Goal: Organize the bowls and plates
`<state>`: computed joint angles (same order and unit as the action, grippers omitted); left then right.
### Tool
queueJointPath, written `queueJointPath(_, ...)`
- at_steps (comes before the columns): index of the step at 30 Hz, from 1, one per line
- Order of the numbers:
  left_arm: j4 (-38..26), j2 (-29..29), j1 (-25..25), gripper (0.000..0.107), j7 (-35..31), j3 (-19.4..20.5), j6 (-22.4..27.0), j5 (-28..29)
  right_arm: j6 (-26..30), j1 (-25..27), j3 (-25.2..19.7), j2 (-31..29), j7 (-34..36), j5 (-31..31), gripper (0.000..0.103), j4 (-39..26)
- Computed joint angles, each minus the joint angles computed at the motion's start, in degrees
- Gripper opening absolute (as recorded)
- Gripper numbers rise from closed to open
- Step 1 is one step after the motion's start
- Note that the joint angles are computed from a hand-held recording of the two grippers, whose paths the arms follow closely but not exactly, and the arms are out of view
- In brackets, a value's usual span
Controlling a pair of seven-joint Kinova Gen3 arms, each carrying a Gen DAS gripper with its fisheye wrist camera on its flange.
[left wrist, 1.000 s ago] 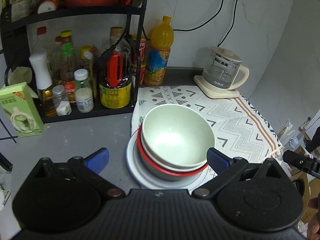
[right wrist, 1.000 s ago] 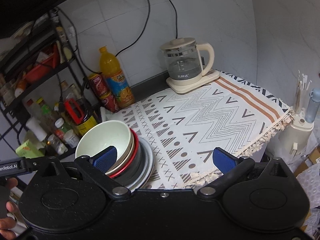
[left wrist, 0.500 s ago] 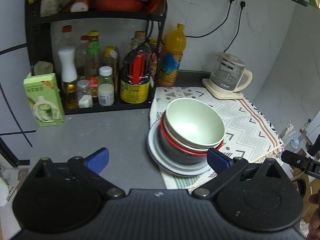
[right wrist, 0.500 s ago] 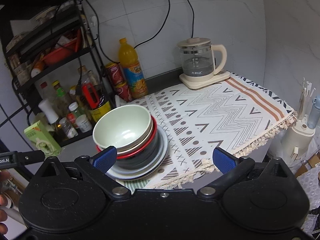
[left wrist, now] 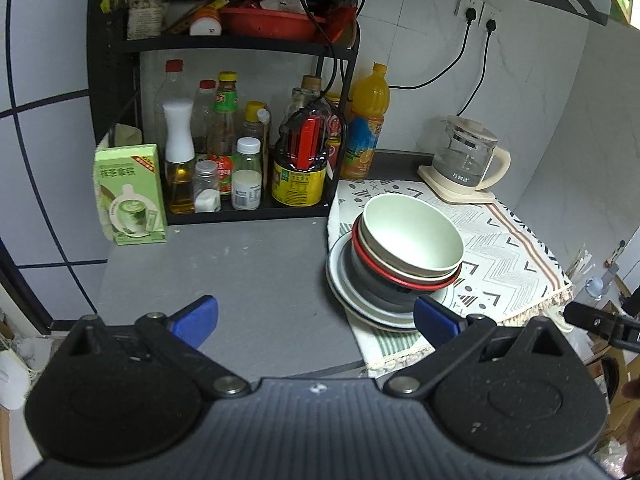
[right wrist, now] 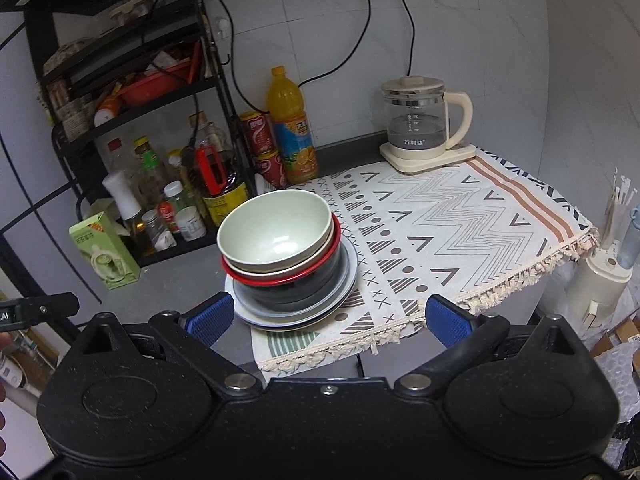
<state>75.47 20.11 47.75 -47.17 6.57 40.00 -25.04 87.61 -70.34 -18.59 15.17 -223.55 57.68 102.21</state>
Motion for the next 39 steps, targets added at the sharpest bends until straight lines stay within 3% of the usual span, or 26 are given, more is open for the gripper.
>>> queueJointPath(13,4.6,-2.5,-1.4,0.103,-2.4,2.2,-1.8,1.6,1.5,-1.5,-0.2,0.8,-1.4,-1.2,0.103,-1.1)
queueJointPath(39,3.3,-1.2,-1.2,0.103,-7.5,2.3,-2.1,5.7,3.9,-3.3,-0.3,1.0,-4.3,-2.5,0.103,-1.2)
